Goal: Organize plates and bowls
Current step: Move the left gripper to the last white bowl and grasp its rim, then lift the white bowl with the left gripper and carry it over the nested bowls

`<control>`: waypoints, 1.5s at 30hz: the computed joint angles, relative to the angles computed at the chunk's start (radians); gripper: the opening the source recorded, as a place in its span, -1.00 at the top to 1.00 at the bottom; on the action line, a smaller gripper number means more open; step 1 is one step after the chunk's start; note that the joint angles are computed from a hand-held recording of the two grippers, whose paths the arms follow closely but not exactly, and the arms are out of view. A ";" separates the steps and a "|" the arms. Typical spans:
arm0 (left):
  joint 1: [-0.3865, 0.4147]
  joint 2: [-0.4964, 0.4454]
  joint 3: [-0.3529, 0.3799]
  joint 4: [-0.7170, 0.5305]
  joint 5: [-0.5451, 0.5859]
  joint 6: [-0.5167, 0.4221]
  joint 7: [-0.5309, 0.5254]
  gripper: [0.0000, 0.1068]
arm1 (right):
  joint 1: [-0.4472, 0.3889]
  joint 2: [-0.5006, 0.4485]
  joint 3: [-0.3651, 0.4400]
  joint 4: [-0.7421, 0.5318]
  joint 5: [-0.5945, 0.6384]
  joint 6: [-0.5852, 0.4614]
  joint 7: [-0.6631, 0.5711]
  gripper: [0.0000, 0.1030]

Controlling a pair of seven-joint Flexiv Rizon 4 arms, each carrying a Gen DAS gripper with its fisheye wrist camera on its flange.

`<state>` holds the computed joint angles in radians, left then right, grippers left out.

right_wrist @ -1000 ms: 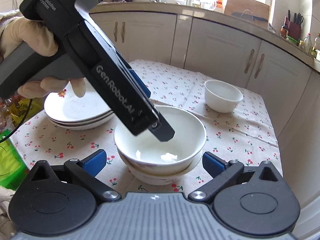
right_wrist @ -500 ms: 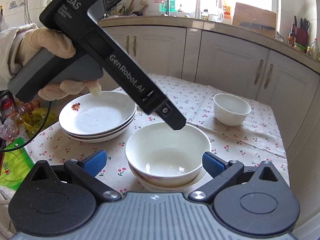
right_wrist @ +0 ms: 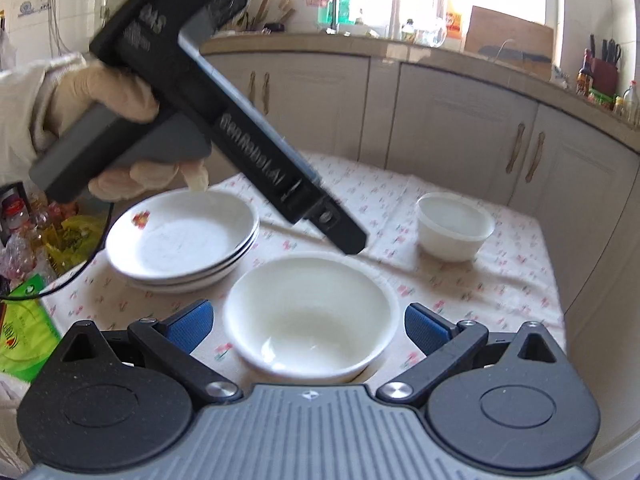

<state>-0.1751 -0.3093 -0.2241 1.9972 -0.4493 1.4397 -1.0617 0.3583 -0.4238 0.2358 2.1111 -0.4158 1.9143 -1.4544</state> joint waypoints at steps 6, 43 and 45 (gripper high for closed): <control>-0.009 -0.092 0.048 -0.134 0.062 -0.039 -0.048 -0.71 | 0.029 -0.037 -0.076 -0.102 0.040 -0.044 -0.007 -1.00; -0.012 -0.541 0.112 -0.779 0.212 -0.347 -0.171 -0.16 | -0.043 -0.482 0.053 -0.788 0.160 -0.434 -0.283 -0.65; -0.012 -0.543 0.111 -0.781 0.209 -0.348 -0.170 -0.16 | -0.041 -0.485 0.053 -0.795 0.164 -0.439 -0.291 -0.63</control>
<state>-0.1867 -0.8521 -0.1128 1.2161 -0.2402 1.0921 -1.2322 0.3175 -0.9090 0.2892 1.3160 -0.2521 1.4749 -1.7451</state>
